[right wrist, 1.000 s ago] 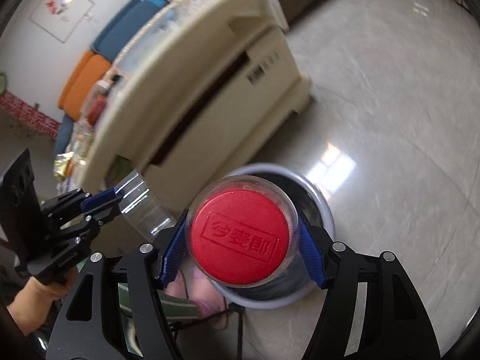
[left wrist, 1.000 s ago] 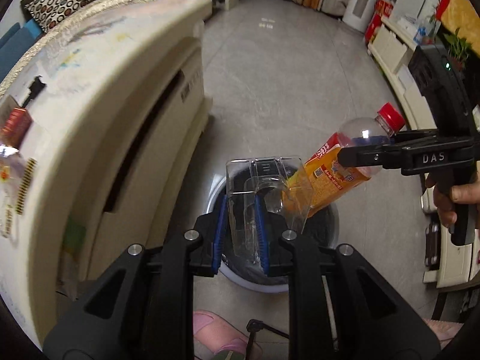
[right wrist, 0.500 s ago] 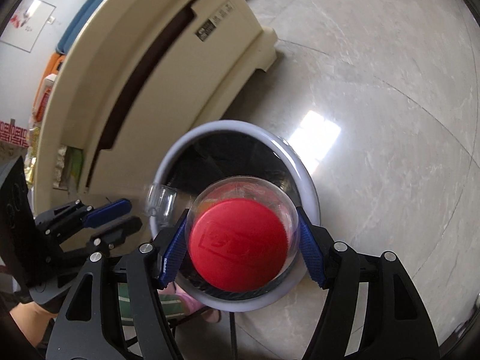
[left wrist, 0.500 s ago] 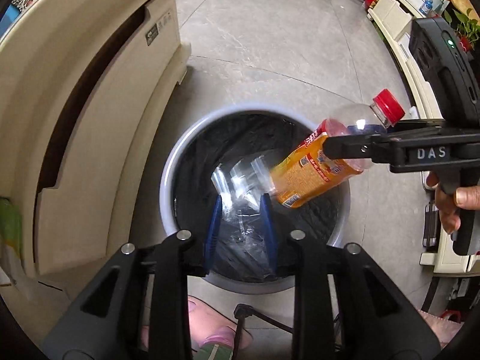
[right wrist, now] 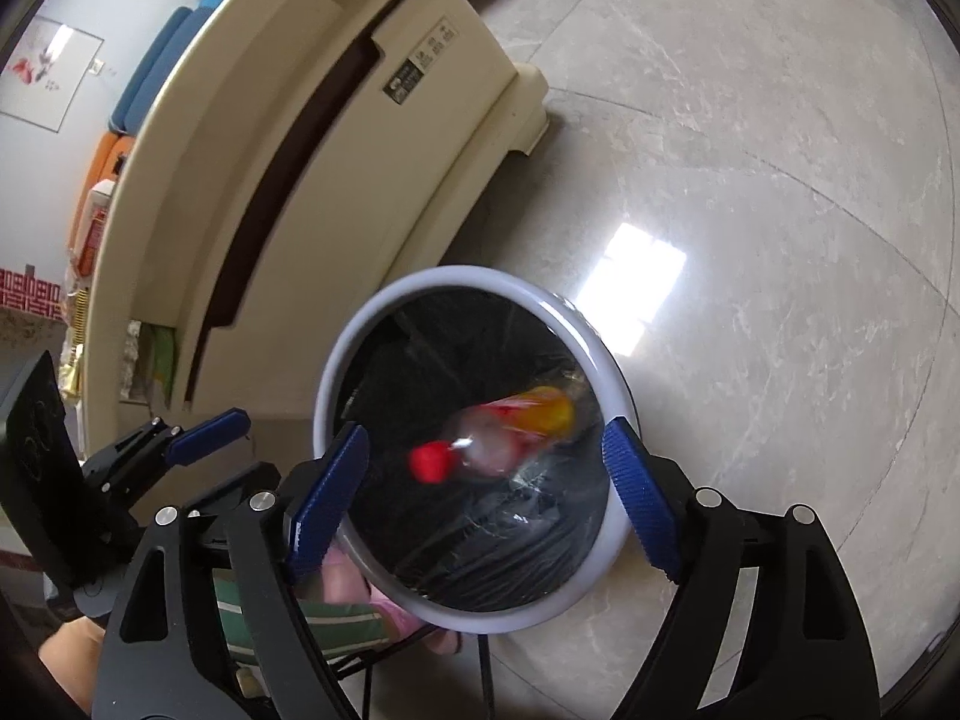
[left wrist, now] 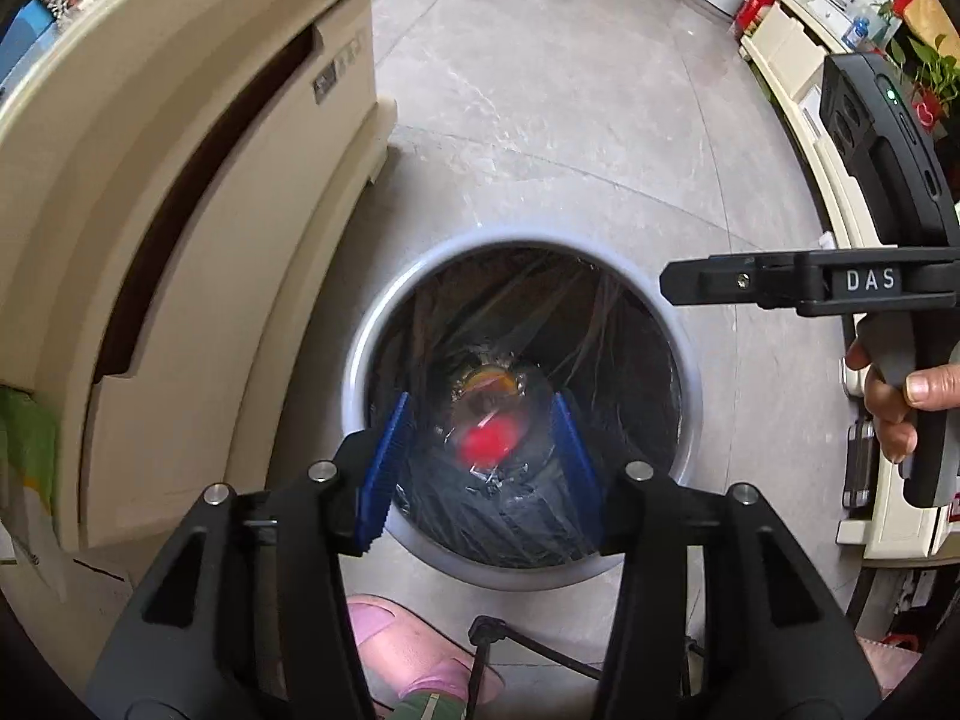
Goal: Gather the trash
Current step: 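Open both grippers over the grey bin to drop the cup and bottle, then move both grippers back over the table toward the remaining trash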
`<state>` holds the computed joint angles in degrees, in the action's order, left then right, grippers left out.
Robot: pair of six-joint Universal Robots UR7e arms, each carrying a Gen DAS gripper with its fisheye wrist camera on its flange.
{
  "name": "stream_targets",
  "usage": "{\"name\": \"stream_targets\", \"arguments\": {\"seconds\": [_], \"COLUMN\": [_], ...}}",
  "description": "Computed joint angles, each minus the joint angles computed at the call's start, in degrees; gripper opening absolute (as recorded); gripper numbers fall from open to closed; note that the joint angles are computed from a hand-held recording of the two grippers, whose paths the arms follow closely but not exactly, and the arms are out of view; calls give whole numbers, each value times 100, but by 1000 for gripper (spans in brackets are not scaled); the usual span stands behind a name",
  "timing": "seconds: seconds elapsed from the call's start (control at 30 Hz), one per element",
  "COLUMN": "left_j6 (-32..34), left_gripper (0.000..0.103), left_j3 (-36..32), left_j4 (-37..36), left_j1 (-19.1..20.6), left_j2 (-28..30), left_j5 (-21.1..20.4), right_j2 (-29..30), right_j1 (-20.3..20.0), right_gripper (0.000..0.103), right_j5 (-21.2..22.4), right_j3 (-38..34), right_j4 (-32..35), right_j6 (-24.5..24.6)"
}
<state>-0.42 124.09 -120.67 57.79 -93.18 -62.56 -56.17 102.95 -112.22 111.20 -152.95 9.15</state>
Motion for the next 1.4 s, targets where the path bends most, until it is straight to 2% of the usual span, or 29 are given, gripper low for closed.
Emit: {"name": "stream_targets", "arguments": {"seconds": [0.5, 0.6, 0.87, 1.0, 1.03, 1.17, 1.4], "left_j6": [-282, -394, -562, -705, -787, -956, -830], "left_gripper": [46, 62, 67, 85, 95, 96, 96], "left_j3": [-187, -201, -407, -578, -642, -973, -1420], "left_j4": [119, 110, 141, 142, 179, 314, 337], "left_j1": [-277, -367, -583, -691, -715, -657, -446], "left_j2": [-515, -660, -951, -1106, -1119, -1189, -1339], "left_j5": [400, 521, 638, 909, 1023, 1245, 1756], "right_j2": [-211, -228, -247, -211, -177, 8, 622], "right_j1": [457, 541, 755, 887, 946, 1160, 1576], "right_gripper": [81, 81, 81, 83, 83, 83, 83], "right_j5": [51, 37, 114, 231, 222, 357, 654], "right_j3": [-188, -228, -339, -457, -519, -844, -1767], "right_j4": [-8, 15, 27, -36, -59, -61, 333], "right_j6": [-218, -242, -281, -307, -318, -455, -858]}}
